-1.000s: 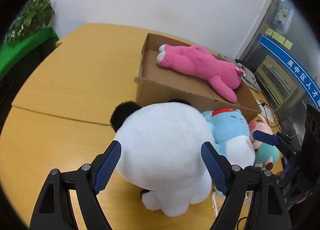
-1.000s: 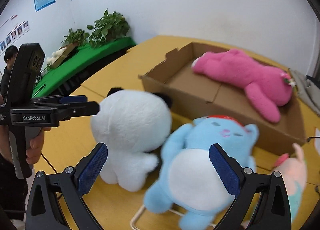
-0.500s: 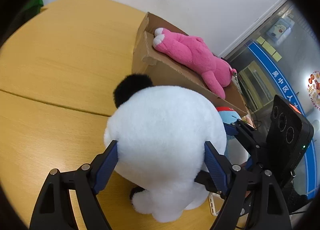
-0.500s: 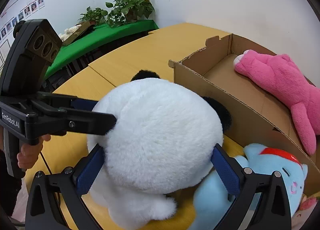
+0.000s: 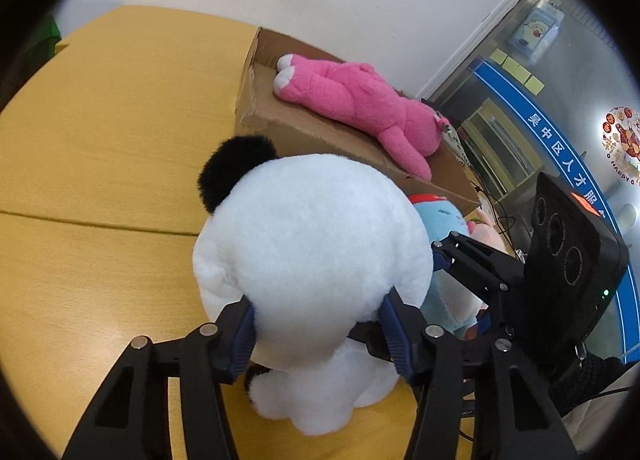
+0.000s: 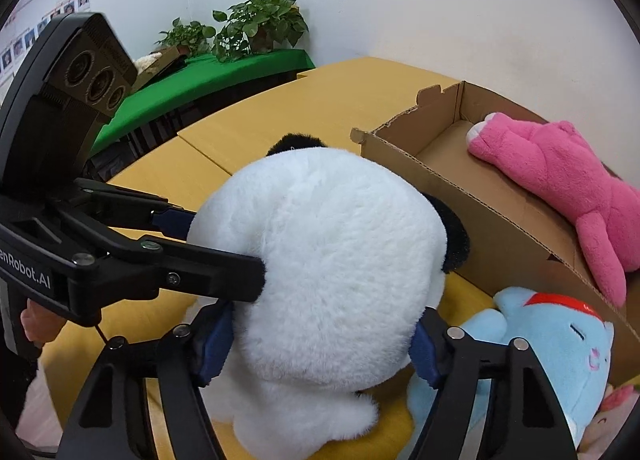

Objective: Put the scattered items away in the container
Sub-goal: 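Close both tools on the sides of the white panda, then carry the panda with both tools and lower it into the box beside the bear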

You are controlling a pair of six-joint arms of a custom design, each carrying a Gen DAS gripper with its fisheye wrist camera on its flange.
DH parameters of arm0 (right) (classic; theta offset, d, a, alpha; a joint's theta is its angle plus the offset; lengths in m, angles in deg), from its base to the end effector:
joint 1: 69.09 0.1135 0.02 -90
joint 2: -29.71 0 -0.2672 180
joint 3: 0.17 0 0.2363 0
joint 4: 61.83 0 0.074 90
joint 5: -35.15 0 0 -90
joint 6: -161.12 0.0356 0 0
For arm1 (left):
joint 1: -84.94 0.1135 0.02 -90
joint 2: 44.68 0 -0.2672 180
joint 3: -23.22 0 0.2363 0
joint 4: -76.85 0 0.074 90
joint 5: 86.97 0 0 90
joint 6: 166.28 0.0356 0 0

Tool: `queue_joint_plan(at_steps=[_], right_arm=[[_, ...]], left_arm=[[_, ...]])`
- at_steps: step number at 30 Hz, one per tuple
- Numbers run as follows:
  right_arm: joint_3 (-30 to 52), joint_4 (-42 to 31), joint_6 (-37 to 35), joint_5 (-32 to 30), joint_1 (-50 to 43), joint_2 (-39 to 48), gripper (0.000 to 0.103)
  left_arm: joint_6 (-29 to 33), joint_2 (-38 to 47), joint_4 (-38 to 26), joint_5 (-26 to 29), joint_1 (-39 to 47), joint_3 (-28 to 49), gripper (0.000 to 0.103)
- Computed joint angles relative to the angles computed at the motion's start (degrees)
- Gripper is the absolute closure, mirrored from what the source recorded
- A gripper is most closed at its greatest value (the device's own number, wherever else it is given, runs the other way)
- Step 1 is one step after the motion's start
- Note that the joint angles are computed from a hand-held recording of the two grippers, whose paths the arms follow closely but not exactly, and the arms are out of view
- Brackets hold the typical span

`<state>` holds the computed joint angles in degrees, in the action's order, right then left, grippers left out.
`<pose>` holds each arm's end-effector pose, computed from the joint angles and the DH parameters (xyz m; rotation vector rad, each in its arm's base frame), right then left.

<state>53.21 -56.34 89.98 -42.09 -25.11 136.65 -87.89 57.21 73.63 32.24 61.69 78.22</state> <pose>0.2292 0.2102 0.0981 -0.4207 2.3601 0.2499 0.2724 -0.1359 0.1218 0.4856 2.4478 -0.8877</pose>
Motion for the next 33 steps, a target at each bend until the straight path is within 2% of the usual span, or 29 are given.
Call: queue_joint_plan(at_steps=[4,8,12,16,18,22,25,27,30,33], right_arm=[[-2.17,-1.65,0.36,3.88,1.84,-7.76,0.028],[-2.43,-5.85,-1.46,8.34,1.86,-17.5,0.029],[0.14,-9.15,-6.27,10.64,-1.51,-24.43,0.029],[5.97,-10.97,-11.87,8.25,-9.21,-25.08,0.029],[9.0,-10.84,-13.62,5.43,-13.77,-23.68,0.029],[14.59,-10.52,-15.33,0.55,-20.59,-18.45,0.029],[19.65,-10.8,-15.03,-2.26,-24.58,-10.81,0.029],[20.03,-8.82,-14.6,-4.11,-26.43,-7.04,0.029],[22.64,-5.78,-10.22,-8.71,-29.25,2.16,0.029],[28.95,-10.01,-6.61,-11.48,-29.99,11.76,0.029]], left_arm=[[-0.31,-6.49,-2.99,-1.55,-1.47,1.03,0.05],[1.8,-10.59,-8.09,-2.75,-3.23,7.36,0.05],[5.5,-7.45,-14.75,-4.13,-4.77,21.24,0.05],[8.48,0.91,-21.5,-5.3,-6.14,38.13,0.05],[9.46,6.92,-25.38,-4.86,-6.27,48.22,0.05],[9.46,16.41,-30.35,-4.45,-6.18,61.26,0.05],[8.36,26.38,-34.84,-2.57,-5.22,72.01,0.05],[7.68,32.79,-37.91,-2.26,-4.87,78.81,0.05],[7.43,45.19,-47.55,-3.42,-4.63,94.17,0.05],[7.6,56.04,-56.39,-5.54,-4.49,107.01,0.05]])
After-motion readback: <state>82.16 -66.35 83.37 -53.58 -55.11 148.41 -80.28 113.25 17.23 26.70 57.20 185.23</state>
